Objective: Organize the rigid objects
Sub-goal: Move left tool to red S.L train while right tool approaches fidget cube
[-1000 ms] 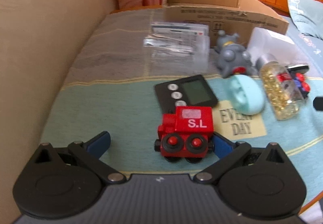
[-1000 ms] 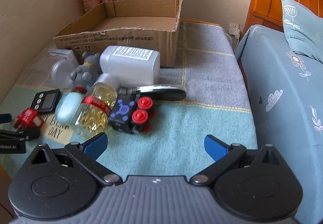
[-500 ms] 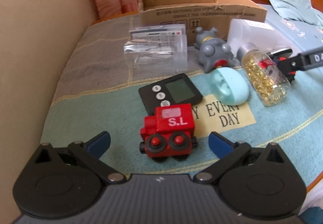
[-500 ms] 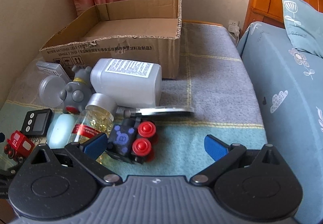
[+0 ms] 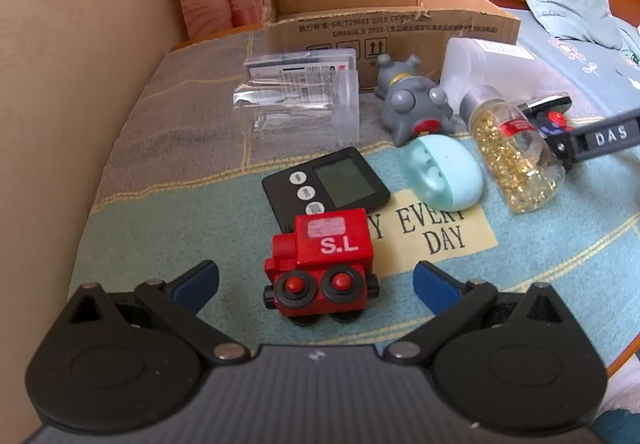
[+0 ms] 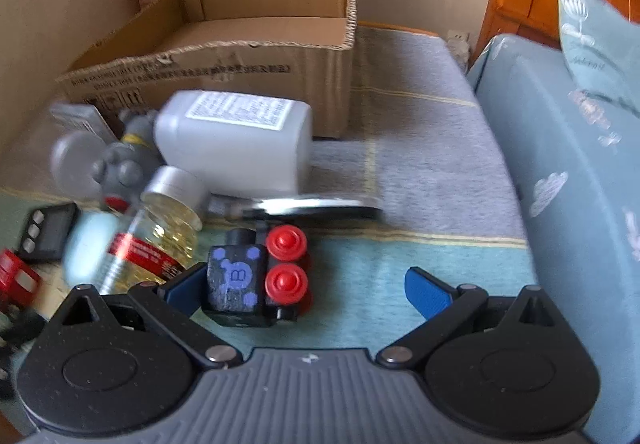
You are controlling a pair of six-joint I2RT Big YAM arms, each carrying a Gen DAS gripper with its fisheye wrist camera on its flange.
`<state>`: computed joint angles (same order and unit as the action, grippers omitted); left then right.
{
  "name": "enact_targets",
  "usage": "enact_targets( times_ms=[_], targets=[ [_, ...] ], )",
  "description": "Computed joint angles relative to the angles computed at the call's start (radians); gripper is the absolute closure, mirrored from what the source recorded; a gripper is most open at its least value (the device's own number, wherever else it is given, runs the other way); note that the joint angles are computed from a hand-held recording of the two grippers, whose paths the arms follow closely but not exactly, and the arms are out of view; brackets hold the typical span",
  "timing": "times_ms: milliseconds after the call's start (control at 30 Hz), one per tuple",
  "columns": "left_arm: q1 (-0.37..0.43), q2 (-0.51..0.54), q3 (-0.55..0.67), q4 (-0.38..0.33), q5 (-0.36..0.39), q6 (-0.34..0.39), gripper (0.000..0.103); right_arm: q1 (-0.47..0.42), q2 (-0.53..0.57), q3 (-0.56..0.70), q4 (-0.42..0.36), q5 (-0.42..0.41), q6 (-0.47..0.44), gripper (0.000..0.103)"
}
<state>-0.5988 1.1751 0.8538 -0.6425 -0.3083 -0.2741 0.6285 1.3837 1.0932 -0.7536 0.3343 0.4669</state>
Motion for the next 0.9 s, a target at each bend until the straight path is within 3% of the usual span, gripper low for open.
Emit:
enact_targets(
  times_ms=[200,333,667,767,900],
  targets=[
    [0.011,-0.010,-0.015,0.023,0.028,-0.001,0.001,-0.020,-0.040,-0.041,-0.009,-0.010,-0.044,0.000],
    [0.041,-0.026,-0.042,0.058,0.092,-0.038,0.001,-0.011,-0.045,-0.056,0.014,-0.032,-0.075,0.000],
    [0.028,-0.012,-0.038,0.072,0.057,-0.067,0.002,0.013,-0.046,-0.066,0.058,-0.029,-0.107,0.000],
    [0.022,-0.017,-0.042,0.080,0.052,-0.077,0.008,0.009,-0.053,-0.078,0.076,-0.034,-0.123,0.000],
    [0.010,-0.030,-0.045,0.089,0.042,-0.084,0.028,0.008,-0.060,-0.089,0.096,-0.037,-0.137,0.000]
  ],
)
